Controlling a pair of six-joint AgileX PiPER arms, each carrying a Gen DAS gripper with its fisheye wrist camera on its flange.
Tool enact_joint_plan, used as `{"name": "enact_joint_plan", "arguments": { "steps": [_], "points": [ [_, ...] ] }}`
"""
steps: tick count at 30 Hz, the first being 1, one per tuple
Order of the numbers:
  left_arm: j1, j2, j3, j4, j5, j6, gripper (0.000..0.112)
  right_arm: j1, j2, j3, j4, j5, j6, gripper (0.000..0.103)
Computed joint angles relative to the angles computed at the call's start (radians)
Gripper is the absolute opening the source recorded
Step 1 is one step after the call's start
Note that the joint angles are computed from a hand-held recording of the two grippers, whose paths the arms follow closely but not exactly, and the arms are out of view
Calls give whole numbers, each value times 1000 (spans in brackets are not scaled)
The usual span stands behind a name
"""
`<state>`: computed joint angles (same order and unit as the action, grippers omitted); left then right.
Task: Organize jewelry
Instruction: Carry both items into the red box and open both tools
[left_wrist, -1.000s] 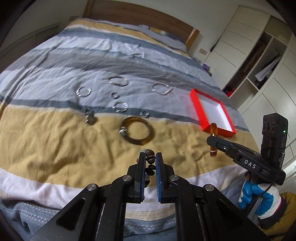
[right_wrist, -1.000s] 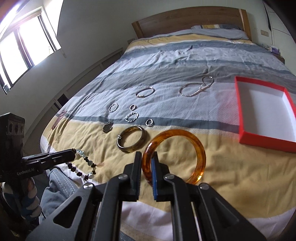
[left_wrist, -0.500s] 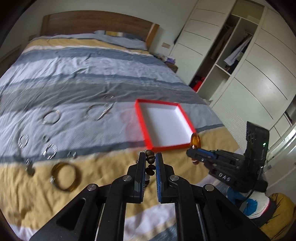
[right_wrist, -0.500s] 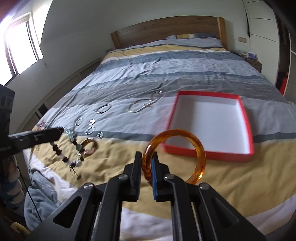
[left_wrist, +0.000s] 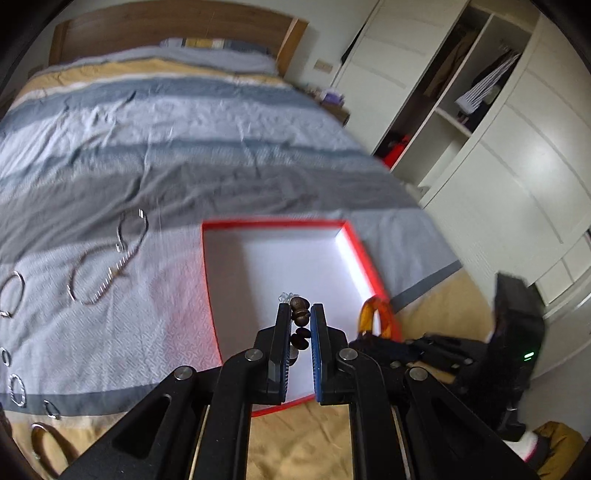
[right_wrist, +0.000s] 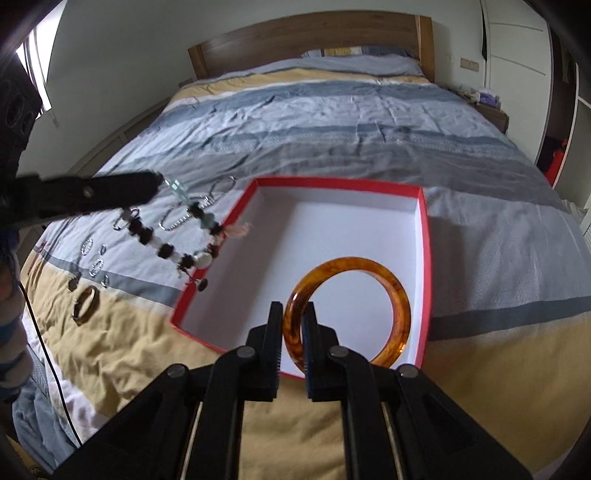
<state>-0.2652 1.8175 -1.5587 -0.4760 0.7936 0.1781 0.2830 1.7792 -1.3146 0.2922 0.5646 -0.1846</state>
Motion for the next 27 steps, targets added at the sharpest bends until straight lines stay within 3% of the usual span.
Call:
{"name": "enact_joint_plan", "arguments": {
  "steps": [6, 16, 20, 25, 27],
  "points": [
    [-19, 99, 83, 48, -46, -7, 10, -10, 109, -52, -40, 21, 11, 9],
    [-34, 104, 135, 75, -95, -25, 11, -11, 149, -82, -81, 33, 64, 11],
    [-29, 100, 126, 47, -78, -9, 23, -9, 129, -69, -97, 30, 91, 30],
    [-53, 39, 152, 112, -90, -64, 47, 1, 52, -23, -164, 29, 170, 35],
    [-47, -5, 177, 127, -92, -85, 48, 2, 4, 6, -195, 29, 207, 36]
  ]
}}
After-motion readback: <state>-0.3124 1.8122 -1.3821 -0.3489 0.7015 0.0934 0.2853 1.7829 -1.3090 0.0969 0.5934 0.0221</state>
